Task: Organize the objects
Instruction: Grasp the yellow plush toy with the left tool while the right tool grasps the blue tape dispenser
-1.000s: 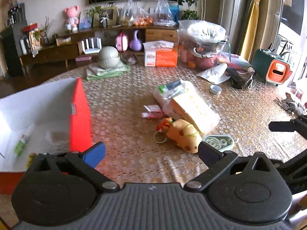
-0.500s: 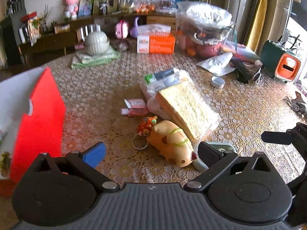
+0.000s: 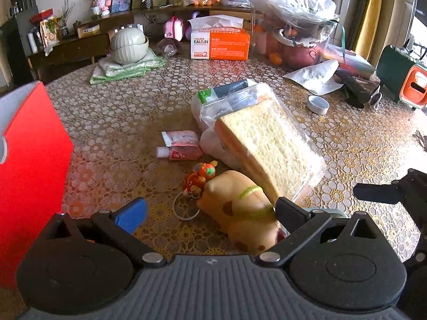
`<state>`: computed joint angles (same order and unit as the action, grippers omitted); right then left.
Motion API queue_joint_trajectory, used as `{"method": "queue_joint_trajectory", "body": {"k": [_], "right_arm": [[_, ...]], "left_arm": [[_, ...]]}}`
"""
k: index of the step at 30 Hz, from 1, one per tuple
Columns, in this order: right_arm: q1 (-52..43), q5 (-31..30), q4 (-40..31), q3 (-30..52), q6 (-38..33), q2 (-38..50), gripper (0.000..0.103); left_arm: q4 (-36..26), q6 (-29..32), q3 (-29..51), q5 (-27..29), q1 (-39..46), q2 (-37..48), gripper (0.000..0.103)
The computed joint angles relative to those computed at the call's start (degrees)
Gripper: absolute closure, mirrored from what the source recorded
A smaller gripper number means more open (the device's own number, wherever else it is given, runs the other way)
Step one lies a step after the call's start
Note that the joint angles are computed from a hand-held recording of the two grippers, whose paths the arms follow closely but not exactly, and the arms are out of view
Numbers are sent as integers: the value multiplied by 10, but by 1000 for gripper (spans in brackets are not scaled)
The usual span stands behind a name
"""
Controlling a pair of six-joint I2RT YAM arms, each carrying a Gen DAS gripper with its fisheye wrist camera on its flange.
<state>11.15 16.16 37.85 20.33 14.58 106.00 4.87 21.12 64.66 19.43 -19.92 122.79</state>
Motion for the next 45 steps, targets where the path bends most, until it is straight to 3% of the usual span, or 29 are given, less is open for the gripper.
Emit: {"method": "queue_joint_trajectory", "body": {"k": [8, 15, 21, 33, 45], "right_arm": [[-5, -26, 20, 8, -22, 27, 13], [5, -33, 1, 4, -23, 5, 31], [30, -19, -9, -2, -15, -3, 31], [90, 54, -68, -6, 66, -58, 32], [130, 107, -187, 1, 126, -171, 31]], "left_arm": [[1, -3, 15, 6, -4, 20, 0], [-10, 6, 26, 40, 10, 30, 6], [-50, 19, 39, 90, 26, 29, 36], [-68, 19, 31, 120, 62, 10, 43], [-112, 82, 13, 174, 116, -43, 45]]}}
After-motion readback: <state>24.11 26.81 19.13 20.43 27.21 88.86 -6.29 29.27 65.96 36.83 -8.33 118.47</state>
